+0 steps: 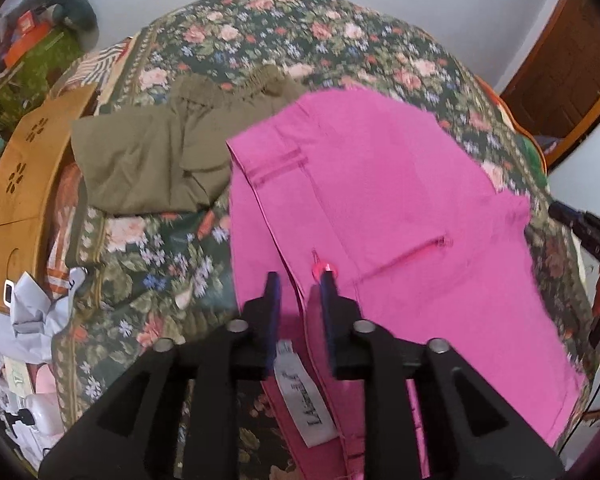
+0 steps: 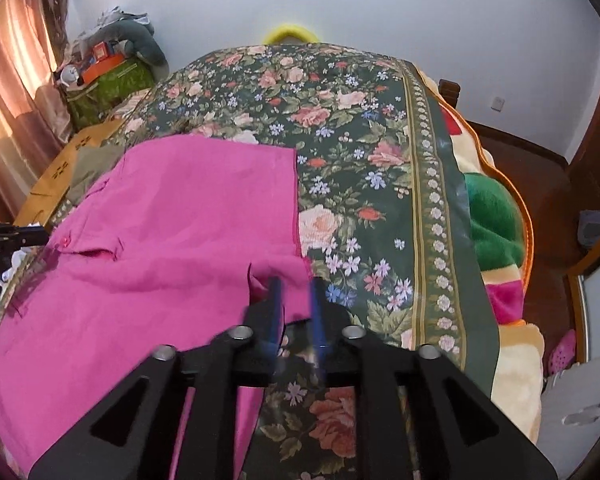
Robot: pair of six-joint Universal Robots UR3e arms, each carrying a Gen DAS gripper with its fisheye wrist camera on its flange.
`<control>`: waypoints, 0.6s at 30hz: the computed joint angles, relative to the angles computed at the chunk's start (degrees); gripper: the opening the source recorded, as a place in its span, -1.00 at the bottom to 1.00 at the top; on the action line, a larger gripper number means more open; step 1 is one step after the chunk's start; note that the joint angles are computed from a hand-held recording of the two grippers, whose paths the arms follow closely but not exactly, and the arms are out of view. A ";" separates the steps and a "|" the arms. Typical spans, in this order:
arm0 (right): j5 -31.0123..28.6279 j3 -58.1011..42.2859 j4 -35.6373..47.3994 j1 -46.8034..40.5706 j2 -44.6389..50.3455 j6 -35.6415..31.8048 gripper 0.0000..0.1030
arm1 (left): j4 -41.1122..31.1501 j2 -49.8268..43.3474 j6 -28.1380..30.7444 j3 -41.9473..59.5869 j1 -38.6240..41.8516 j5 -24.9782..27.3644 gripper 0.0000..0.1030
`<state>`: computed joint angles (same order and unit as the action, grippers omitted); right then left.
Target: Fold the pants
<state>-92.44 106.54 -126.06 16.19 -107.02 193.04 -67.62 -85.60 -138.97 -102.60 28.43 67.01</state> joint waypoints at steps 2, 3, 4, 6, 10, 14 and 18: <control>-0.71 -0.33 -1.03 0.32 0.77 0.55 -0.31 | -0.14 -1.81 -1.18 1.97 -0.53 -0.19 -0.33; -0.94 -0.29 -1.66 0.25 1.06 0.64 -0.22 | -0.05 -2.99 -1.77 2.95 -1.05 -0.08 -0.31; -0.94 -0.40 -2.03 0.07 1.44 0.64 -0.18 | 0.09 -4.49 -2.47 4.04 -1.82 0.40 -0.30; 0.16 -0.17 -2.58 -0.99 1.89 0.51 -0.17 | -0.45 -6.99 -3.42 5.72 -3.00 1.06 -0.30; 4.51 0.69 -2.75 -4.52 3.80 0.79 -0.16 | -3.66 -12.31 -5.32 9.20 -4.29 1.25 -0.30; 8.39 1.23 -1.93 -6.65 6.25 0.57 -0.16 | -3.45 -13.42 -5.77 8.59 -3.82 -0.60 -0.30; 10.58 2.84 -3.97 -7.49 7.70 1.01 -0.16 | -0.83 -13.32 -6.22 7.65 -4.22 0.52 -0.73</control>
<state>-81.86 109.39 -130.03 8.70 -99.33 194.05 -68.45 -98.93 -145.19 -94.95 24.21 67.53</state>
